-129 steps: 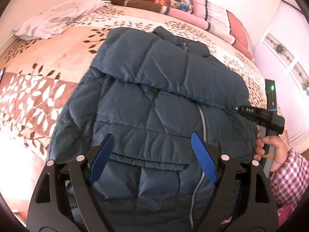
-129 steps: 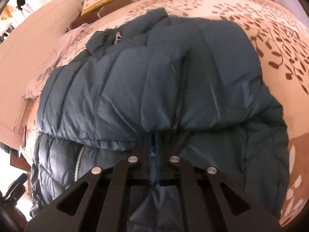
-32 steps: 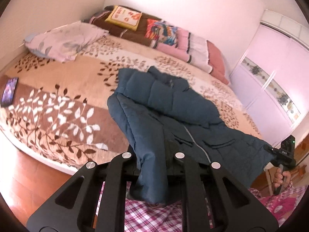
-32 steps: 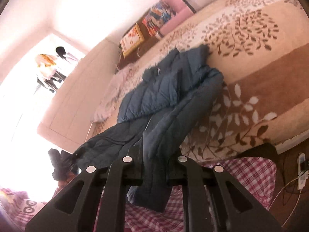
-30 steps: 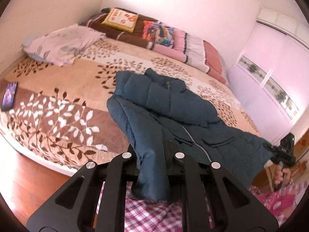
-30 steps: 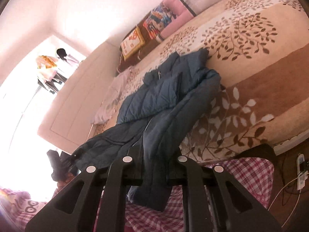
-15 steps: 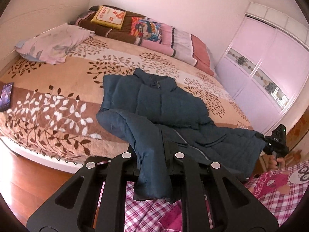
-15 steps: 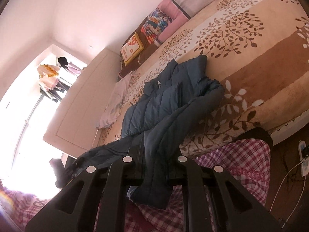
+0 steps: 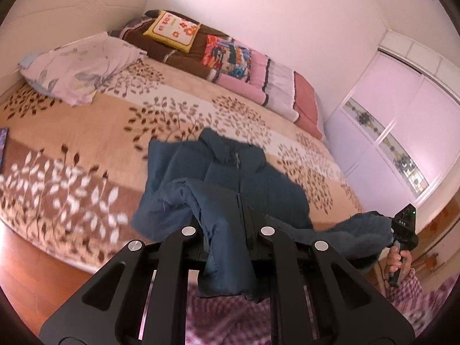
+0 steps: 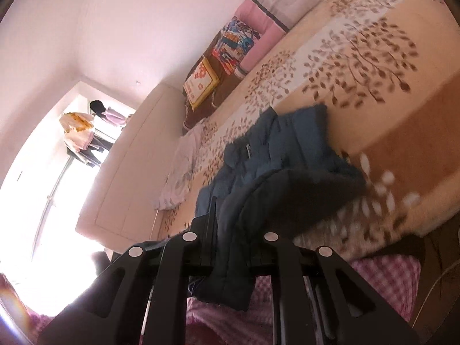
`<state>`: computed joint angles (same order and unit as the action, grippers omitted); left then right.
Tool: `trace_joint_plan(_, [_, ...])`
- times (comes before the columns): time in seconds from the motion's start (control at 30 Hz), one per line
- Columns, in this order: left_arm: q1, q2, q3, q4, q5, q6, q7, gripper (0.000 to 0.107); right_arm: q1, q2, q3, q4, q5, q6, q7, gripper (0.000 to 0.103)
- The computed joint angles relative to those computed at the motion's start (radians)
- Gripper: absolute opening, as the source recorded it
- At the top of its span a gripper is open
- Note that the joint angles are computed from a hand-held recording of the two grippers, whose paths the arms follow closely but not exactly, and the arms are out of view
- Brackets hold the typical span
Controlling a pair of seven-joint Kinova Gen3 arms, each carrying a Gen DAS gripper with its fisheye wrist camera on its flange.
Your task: Fold large clothes
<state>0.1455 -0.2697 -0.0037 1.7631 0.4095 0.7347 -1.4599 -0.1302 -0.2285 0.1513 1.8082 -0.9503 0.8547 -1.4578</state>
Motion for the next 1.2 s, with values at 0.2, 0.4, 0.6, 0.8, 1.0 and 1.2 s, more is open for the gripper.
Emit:
trace_joint_plan(0.2, [-0.025, 0.197, 0.023, -0.195, -0.069, -0.005, 0.053, 0.014, 0.048, 0.217, -0.016, -0.205, -0.029, 0.022, 0.017, 0.015])
trace_joint_plan(0.4, [-0.058, 0.432, 0.057, -0.416, -0.167, 0.011, 0.180, 0.014, 0.079, 0.446, -0.076, -0.435, 0.064, -0.016, -0.097, 0.015])
trace_joint_plan(0.6, [-0.076, 0.658, 0.059, -0.628, -0.217, 0.063, 0.283, 0.014, 0.100, 0.665, -0.102, -0.644, 0.152, -0.004, -0.265, 0.015])
trace_joint_plan(0.8, [-0.055, 0.825, 0.045, -0.797, -0.278, 0.127, 0.361, 0.014, 0.081, 0.833, -0.109, -0.833, 0.293, 0.050, -0.412, 0.015])
trace_joint_plan(1.0, [-0.032, 0.948, 0.027, -0.964, -0.330, 0.256, 0.449, 0.024, 0.079, 0.958, -0.133, -1.000, 0.404, 0.145, -0.542, 0.019])
trace_joint_plan(1.2, [-0.079, 0.917, 0.077, -0.876, -0.256, 0.163, 0.446, 0.060, 0.178, 0.951, -0.293, -0.926, 0.356, 0.053, -0.488, 0.062])
